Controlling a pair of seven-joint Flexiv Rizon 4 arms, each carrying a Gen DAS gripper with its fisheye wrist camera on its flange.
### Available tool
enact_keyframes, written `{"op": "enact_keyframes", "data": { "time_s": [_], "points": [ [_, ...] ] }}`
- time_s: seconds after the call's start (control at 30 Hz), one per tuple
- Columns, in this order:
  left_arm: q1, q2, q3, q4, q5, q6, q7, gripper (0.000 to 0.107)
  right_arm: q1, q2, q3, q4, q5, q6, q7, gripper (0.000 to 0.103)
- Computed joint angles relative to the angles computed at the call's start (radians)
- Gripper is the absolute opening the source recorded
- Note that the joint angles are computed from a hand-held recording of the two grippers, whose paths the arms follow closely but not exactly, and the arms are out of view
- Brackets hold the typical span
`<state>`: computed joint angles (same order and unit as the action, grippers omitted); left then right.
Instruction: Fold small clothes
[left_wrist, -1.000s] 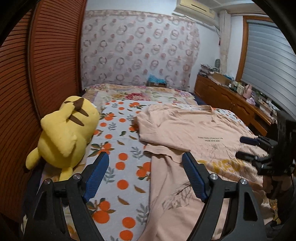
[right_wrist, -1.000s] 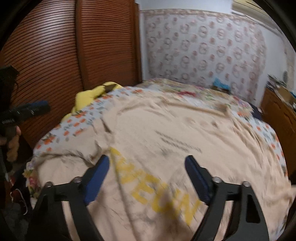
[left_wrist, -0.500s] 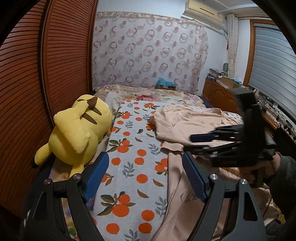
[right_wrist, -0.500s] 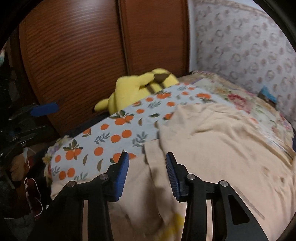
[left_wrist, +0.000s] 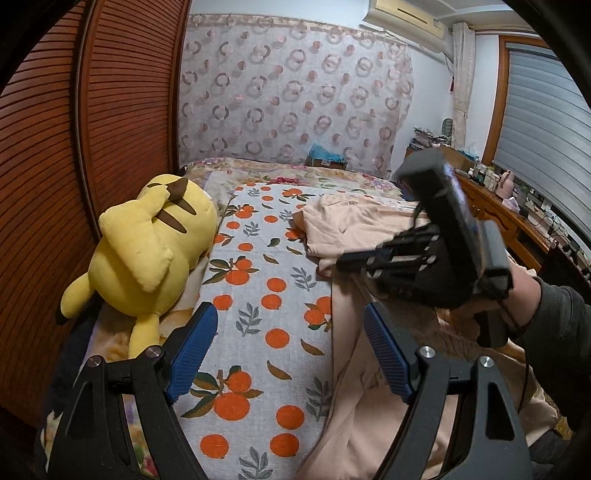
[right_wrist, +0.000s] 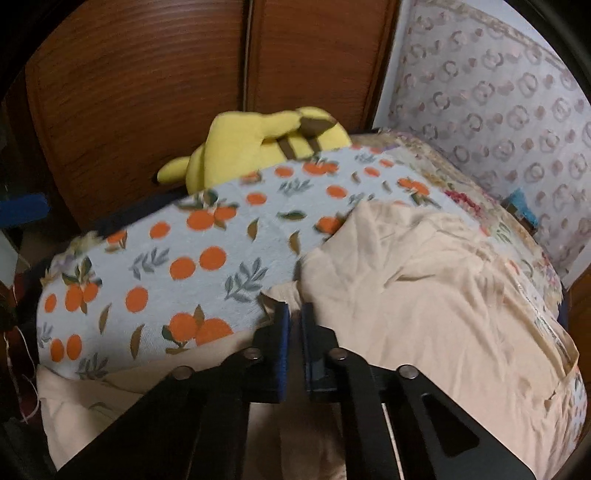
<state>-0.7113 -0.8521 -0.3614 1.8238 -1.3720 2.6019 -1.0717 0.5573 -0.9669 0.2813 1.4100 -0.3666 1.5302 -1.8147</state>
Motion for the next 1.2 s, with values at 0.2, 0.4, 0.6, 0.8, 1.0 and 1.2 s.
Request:
{"op": "enact_keyframes", "data": {
  "time_s": [0.2, 0.4, 0.6, 0.8, 1.0, 1.2],
  "points": [
    [-0.001, -0.006, -0.004, -0.015, -0.005, -0.007, 0.011, 0.082, -0.074, 0.043, 0.031, 0.076, 0.020, 0.201, 0.035, 0.004],
    [-0.002, -0.016, -0.009, -0.041, -0.006, -0.005, 0.034, 0.082, -0.042, 0.092, -0.128, 0.106, 0.076, 0.244, 0.190, 0.004],
    [0.002, -0.039, -0.024, -0.091, -0.021, -0.012, 0.084, 0.082, 0.012, 0.101, -0.251, 0.126, 0.083, 0.232, 0.297, 0.021],
    [0.007, -0.061, -0.038, -0.141, -0.031, -0.014, 0.140, 0.082, 0.045, 0.122, -0.294, 0.181, 0.063, 0.273, 0.310, 0.057],
    [0.036, -0.088, -0.039, -0.205, -0.016, -0.060, 0.212, 0.082, -0.011, 0.129, -0.267, 0.226, 0.033, 0.287, 0.283, 0.070],
    [0.074, -0.128, -0.059, -0.330, -0.056, -0.112, 0.380, 0.079, -0.031, 0.107, -0.277, 0.194, 0.041, 0.218, 0.318, 0.070]
  ]
}}
